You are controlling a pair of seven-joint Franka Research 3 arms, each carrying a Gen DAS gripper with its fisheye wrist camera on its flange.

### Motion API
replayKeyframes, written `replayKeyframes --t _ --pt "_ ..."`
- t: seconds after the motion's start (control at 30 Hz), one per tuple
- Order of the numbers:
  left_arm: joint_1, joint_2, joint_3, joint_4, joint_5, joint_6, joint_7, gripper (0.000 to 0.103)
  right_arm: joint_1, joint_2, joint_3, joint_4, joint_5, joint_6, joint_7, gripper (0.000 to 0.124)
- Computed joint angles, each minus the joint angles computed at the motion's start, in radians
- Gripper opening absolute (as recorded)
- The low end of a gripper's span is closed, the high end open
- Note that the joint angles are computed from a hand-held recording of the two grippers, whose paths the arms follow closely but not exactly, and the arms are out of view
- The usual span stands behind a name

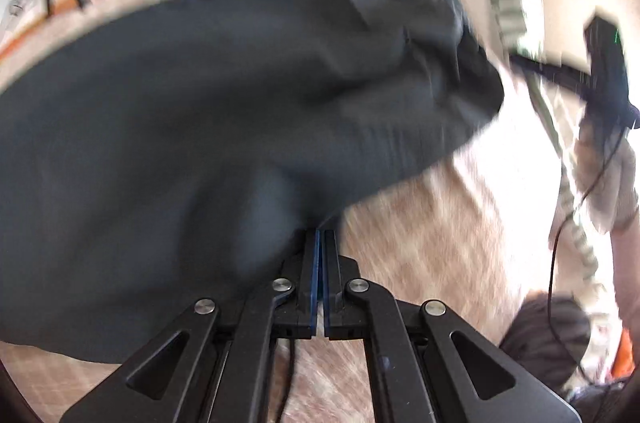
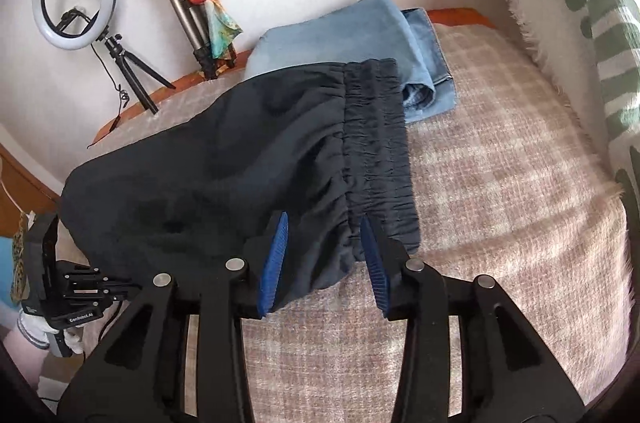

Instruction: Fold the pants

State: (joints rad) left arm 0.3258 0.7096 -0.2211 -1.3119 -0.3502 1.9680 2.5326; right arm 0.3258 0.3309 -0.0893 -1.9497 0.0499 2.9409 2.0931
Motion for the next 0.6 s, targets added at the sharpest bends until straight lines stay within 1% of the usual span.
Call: replayKeyframes --t 0.03,0.07,0.1,0.17,0.2,0.27,0.33,0.4,0.47,0.5,0.53,0.6 --pt "0.007 -0.028 -0.004 -0.051 -0.023 0.047 0.042 0.0 0.001 0.003 0.004 0.008 -0.001 -0.001 -0.005 0.04" --pt "0.011 -0.048 -0.01 -0.087 -0.019 0.078 0.057 0.0 0.012 0.005 -0.003 0.016 -0.013 -0.004 0.0 0.04" --pt "0.011 -0.056 -0.01 -0.099 -0.02 0.086 0.066 0.0 0.025 0.009 -0.01 0.029 -0.027 -0.009 0.009 0.04" --pt "0.014 -0.07 -0.006 -0.118 -0.034 0.106 0.062 0.0 0.028 0.011 0.002 0.041 -0.028 -0.006 0.001 0.042" --pt "0.021 -0.085 -0.007 -0.139 -0.05 0.13 0.069 0.0 0.024 0.01 0.014 0.044 -0.021 0.001 -0.01 0.044" --pt "0.034 -0.119 -0.01 -0.187 -0.079 0.183 0.098 0.0 0.025 0.016 0.032 0.064 -0.01 0.009 -0.033 0.054" --pt "0.055 -0.156 -0.014 -0.241 -0.124 0.253 0.138 0.0 0.034 0.031 0.044 0.099 -0.005 0.001 -0.053 0.055" --pt "0.081 -0.171 -0.014 -0.251 -0.171 0.261 0.162 0.0 0.031 0.045 0.072 0.141 0.011 -0.02 -0.099 0.057" --pt "0.097 -0.174 -0.001 -0.239 -0.191 0.249 0.17 0.0 0.05 0.071 0.08 0.201 0.005 -0.05 -0.13 0.066" --pt "0.102 -0.177 0.006 -0.239 -0.196 0.255 0.175 0.0 0.059 0.086 0.085 0.232 0.001 -0.061 -0.146 0.068" --pt "0.111 -0.183 0.014 -0.246 -0.208 0.281 0.182 0.0 0.071 0.102 0.086 0.264 -0.004 -0.073 -0.158 0.07" --pt "0.127 -0.18 0.026 -0.238 -0.224 0.306 0.18 0.0 0.1 0.141 0.082 0.337 -0.019 -0.099 -0.17 0.071"
